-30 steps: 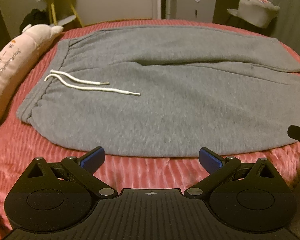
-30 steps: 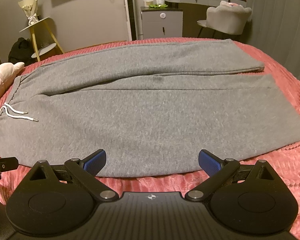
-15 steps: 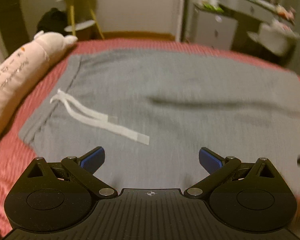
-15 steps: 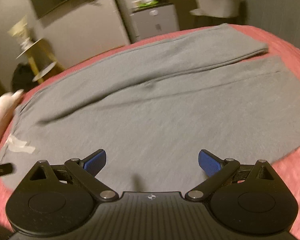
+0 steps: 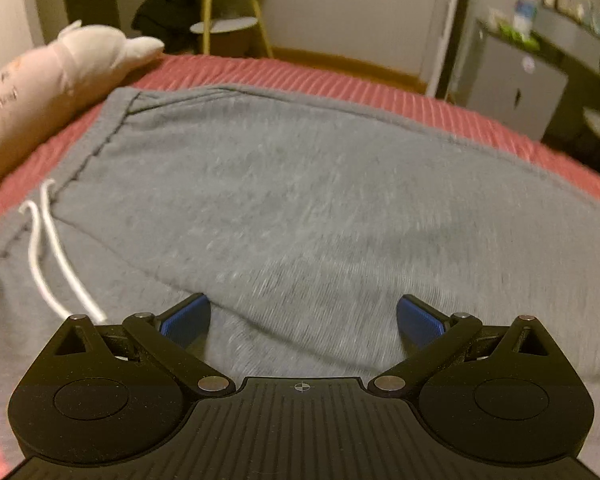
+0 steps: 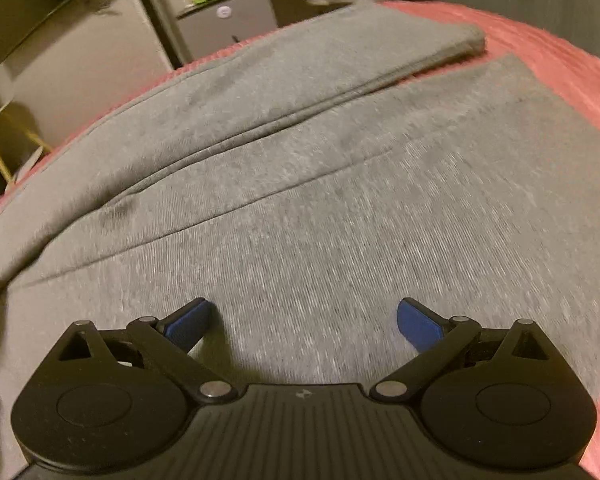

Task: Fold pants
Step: 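Move the right tool to the pant leg hem and close on it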

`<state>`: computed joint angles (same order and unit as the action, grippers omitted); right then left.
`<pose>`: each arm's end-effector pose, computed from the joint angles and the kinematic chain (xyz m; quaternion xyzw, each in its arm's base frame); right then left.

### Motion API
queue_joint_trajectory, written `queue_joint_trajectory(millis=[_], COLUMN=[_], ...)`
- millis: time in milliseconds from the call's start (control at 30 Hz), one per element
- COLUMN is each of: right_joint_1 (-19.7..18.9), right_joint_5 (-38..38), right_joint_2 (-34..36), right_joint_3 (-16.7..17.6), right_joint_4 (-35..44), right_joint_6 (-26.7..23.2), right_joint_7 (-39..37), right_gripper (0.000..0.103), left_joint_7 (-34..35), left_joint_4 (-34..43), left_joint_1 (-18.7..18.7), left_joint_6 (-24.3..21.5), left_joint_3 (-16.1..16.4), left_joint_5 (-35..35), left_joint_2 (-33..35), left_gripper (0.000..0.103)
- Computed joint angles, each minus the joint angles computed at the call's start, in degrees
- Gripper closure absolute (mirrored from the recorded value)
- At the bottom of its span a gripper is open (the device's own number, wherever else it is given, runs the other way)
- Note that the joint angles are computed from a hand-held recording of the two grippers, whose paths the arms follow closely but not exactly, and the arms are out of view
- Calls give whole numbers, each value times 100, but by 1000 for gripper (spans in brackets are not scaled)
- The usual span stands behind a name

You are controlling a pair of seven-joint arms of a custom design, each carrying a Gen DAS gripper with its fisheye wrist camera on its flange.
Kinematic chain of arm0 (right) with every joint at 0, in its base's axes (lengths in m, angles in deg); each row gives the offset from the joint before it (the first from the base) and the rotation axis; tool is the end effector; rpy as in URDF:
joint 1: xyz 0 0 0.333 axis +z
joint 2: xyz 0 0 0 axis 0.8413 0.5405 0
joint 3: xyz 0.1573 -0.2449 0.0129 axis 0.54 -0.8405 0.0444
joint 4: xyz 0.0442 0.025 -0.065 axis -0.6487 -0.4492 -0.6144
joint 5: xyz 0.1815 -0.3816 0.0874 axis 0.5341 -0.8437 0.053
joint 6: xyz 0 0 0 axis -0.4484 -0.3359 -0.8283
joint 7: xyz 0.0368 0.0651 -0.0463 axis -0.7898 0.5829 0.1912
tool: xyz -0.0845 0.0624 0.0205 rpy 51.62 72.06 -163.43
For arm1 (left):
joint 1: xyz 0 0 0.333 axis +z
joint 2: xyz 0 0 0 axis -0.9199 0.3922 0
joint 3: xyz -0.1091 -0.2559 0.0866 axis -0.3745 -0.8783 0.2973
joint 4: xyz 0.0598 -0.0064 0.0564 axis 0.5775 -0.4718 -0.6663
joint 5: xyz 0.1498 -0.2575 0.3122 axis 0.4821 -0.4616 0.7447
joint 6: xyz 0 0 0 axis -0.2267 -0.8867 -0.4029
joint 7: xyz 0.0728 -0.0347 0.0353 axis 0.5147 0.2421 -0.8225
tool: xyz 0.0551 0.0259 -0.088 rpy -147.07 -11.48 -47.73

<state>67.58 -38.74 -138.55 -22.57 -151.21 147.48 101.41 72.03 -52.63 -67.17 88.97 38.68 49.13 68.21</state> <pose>0.3512 0.1540 0.5218 -0.3012 0.8984 -0.2442 0.2062 0.6162 -0.0613 0.5221 -0.6214 0.7082 -0.2644 0.2060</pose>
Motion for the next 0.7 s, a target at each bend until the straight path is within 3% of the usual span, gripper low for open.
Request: queue_joint_trajectory(millis=[133,167,233,300,333,367,433,500,533,567,633,700], right_joint_1=[-15,-87,-388,-759,-934,-1091,-1332,-1545,-1608,-1636,-1648,-1598], right_joint_5=[83,-1,-430,-861,-1050,-1196,-1223,-1259,-1322,-1366,-1454,-1427], right_joint_2=[580,648,741,1117,1355,1610,2239,2911,3200,3463,4014,4481], right_joint_3=[-211,-235,-204,-251,-325,-432,-699,-903,-963,-1061,-1215,-1404], right_joint_4=[610,734,911,1255,1427,1593,2060,2618,2883,3114,3647,4106], right_joint_6=[-410,-397,-190,31,226,472,796,944,904,935,737,602], right_joint_7=[-557,-619,-614,-616,-591,-545,-431,-220,-90,-12,211,395], right_gripper=[4,4,4,12,31,63,80,80,75,67,39,37], left_joint_7=[-363,-253,552,988,1041,837,456,324,353,453,676,566], left_joint_4=[-285,-349,-367,-448,-501,-499,-675,-719,-703,-678,-665,-678], left_joint_1=[109,111,42,27,21,24,42,49,44,40,37,46], left_joint_6=[1165,1366,1477,1753,1938,2066,2388,2488,2485,2470,2513,2569], left_joint_3=[18,49,111,94,65,33,-4,-11,-13,-15,-30,-34], left_joint_5=[422,240,-920,-1615,-1671,-1418,-841,-633,-699,-823,-1096,-972], left_joint_2=[172,218,305,345,367,422,394,394,408,426,447,468], left_gripper=[0,0,0,0,0,0,0,0,0,0,0,0])
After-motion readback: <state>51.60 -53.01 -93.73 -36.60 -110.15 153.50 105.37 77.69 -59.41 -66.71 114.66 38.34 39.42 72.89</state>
